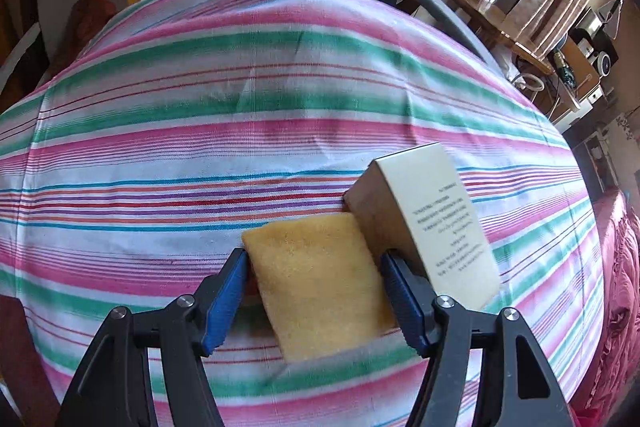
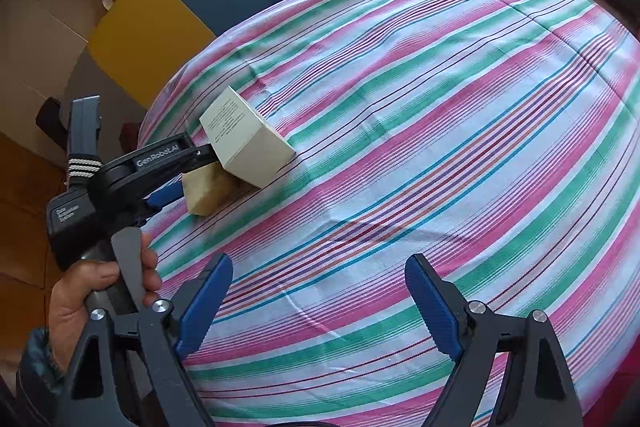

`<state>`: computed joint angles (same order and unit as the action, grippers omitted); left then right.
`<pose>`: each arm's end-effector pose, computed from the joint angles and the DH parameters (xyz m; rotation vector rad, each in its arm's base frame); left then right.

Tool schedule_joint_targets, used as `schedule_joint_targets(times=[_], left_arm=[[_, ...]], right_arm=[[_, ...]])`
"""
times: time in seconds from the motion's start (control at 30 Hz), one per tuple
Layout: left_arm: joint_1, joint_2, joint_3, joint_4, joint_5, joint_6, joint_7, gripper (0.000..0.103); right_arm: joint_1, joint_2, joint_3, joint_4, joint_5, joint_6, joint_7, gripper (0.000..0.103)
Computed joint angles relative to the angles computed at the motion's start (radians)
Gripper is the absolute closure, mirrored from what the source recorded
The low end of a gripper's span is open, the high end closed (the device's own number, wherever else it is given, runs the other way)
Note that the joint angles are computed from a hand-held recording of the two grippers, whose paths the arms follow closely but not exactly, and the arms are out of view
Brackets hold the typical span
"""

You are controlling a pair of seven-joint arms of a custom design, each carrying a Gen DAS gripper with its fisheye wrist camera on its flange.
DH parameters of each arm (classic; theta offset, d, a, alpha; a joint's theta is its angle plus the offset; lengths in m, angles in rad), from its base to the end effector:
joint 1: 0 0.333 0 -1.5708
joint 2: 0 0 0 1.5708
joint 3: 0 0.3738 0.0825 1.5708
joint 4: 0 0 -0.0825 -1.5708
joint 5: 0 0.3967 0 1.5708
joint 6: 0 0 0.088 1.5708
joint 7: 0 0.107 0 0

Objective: Organize objects
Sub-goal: 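Grasp the second yellow sponge with left tool while right tool grasps white box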

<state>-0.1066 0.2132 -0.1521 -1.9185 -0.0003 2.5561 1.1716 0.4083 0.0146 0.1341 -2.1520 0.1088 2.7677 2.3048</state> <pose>0.6431 -0.1630 0.4800 -2.2174 1.9055 -0.5891 0.5126 0.3031 0.5126 -1.5250 2.0278 -0.0235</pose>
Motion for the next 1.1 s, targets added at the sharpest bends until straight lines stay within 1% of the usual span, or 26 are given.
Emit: schedule_joint_targets(times=[0.07, 0.1, 0.2, 0.3, 0.43, 0.57, 0.63, 0.7, 0.77, 0.83, 0.9, 0.97, 1.03, 1.1], left_arm=[[0.016, -0.002, -0.012, -0.015, -0.051, 0.012, 0.033, 0.035], [0.019, -0.012, -0.014, -0.031, -0.063, 0.029, 0.046, 0.040], [0.028, -0.066, -0.020, -0.092, -0.103, 0.064, 0.096, 0.044], [0.037, -0.152, -0.025, -0.181, -0.172, 0.087, 0.186, 0.045], [0.022, -0.290, -0.008, -0.322, -0.254, 0.094, 0.276, 0.045], [-0.004, -0.430, 0.019, -0.459, -0.293, 0.080, 0.310, 0.045], [-0.009, -0.488, 0.030, -0.502, -0.283, 0.069, 0.324, 0.045], [-0.029, -0.553, 0.043, -0.550, -0.295, 0.070, 0.350, 0.045], [-0.032, -0.614, 0.042, -0.588, -0.275, 0.078, 0.349, 0.045], [-0.044, -0.676, 0.057, -0.622, -0.273, 0.076, 0.362, 0.045], [-0.047, -0.731, 0.067, -0.652, -0.262, 0.069, 0.370, 0.045], [-0.047, -0.786, 0.075, -0.682, -0.249, 0.068, 0.379, 0.045], [-0.046, -0.835, 0.089, -0.709, -0.242, 0.064, 0.382, 0.045], [-0.040, -0.876, 0.101, -0.730, -0.238, 0.059, 0.383, 0.045]], right_arm=[[-0.001, -0.001, 0.000, -0.003, 0.008, 0.004, -0.003, 0.014], [-0.001, -0.003, -0.001, -0.005, 0.003, 0.006, 0.002, 0.014], [-0.002, -0.004, -0.002, -0.008, -0.011, 0.005, 0.015, 0.014], [-0.001, -0.003, -0.001, -0.004, -0.030, -0.001, 0.021, 0.014], [0.000, 0.001, -0.002, 0.003, -0.064, -0.017, 0.044, 0.014], [0.001, 0.008, -0.002, 0.015, -0.096, -0.050, 0.056, 0.014], [0.004, 0.016, -0.002, 0.026, -0.128, -0.069, 0.070, 0.014], [0.007, 0.021, -0.003, 0.035, -0.159, -0.087, 0.082, 0.014], [0.010, 0.029, 0.000, 0.044, -0.162, -0.101, 0.072, 0.014], [0.012, 0.047, 0.007, 0.067, -0.116, -0.123, 0.001, 0.014], [0.017, 0.074, 0.011, 0.111, -0.106, -0.160, -0.057, 0.016], [0.030, 0.104, 0.004, 0.167, -0.167, -0.190, -0.077, 0.017], [0.043, 0.144, -0.012, 0.240, -0.244, -0.225, -0.063, 0.017], [0.050, 0.192, -0.023, 0.328, -0.280, -0.269, -0.076, 0.017]])
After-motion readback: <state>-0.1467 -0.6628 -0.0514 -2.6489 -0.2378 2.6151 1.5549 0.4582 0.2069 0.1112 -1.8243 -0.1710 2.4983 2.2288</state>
